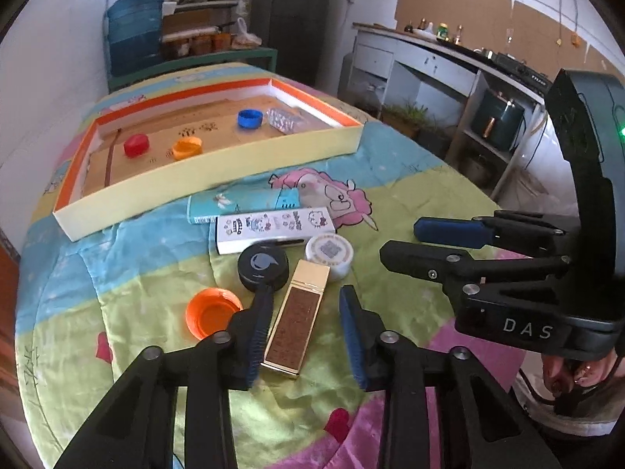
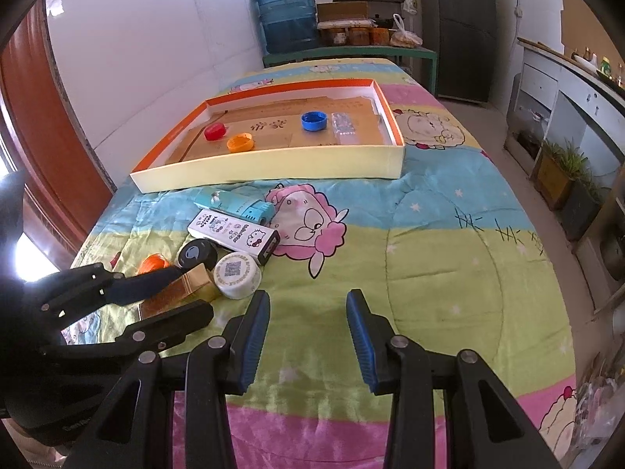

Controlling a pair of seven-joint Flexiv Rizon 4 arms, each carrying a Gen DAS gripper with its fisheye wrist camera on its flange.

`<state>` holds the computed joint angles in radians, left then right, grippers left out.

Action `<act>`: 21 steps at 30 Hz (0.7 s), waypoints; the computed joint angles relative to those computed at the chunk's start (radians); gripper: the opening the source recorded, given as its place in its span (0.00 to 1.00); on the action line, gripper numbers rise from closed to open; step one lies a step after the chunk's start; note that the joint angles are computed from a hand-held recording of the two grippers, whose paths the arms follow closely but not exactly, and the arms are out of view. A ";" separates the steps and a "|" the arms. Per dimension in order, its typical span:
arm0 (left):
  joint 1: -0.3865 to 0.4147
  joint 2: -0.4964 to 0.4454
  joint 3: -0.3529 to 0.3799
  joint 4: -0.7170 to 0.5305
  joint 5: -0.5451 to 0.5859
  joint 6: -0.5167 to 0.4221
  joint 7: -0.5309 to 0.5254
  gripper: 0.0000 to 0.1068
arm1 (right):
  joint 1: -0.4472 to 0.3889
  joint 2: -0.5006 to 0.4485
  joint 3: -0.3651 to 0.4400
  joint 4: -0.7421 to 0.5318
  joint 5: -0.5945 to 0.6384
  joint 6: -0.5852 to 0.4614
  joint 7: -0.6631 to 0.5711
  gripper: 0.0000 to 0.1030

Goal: Organize rigid objects
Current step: 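Grasp the gold lighter case with the left tool while the right tool grasps the white round tin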

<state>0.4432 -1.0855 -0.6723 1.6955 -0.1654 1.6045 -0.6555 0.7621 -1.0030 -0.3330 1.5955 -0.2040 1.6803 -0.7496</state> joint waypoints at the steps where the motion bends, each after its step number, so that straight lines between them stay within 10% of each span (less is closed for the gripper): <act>1: -0.003 0.002 0.005 -0.001 -0.003 -0.002 -0.005 0.30 | -0.007 0.000 0.010 -0.004 -0.003 -0.002 -0.004 0.39; 21: 0.143 0.016 -0.077 0.120 0.124 0.143 -0.228 0.17 | -0.088 -0.048 0.134 -0.138 -0.103 -0.059 -0.127 0.39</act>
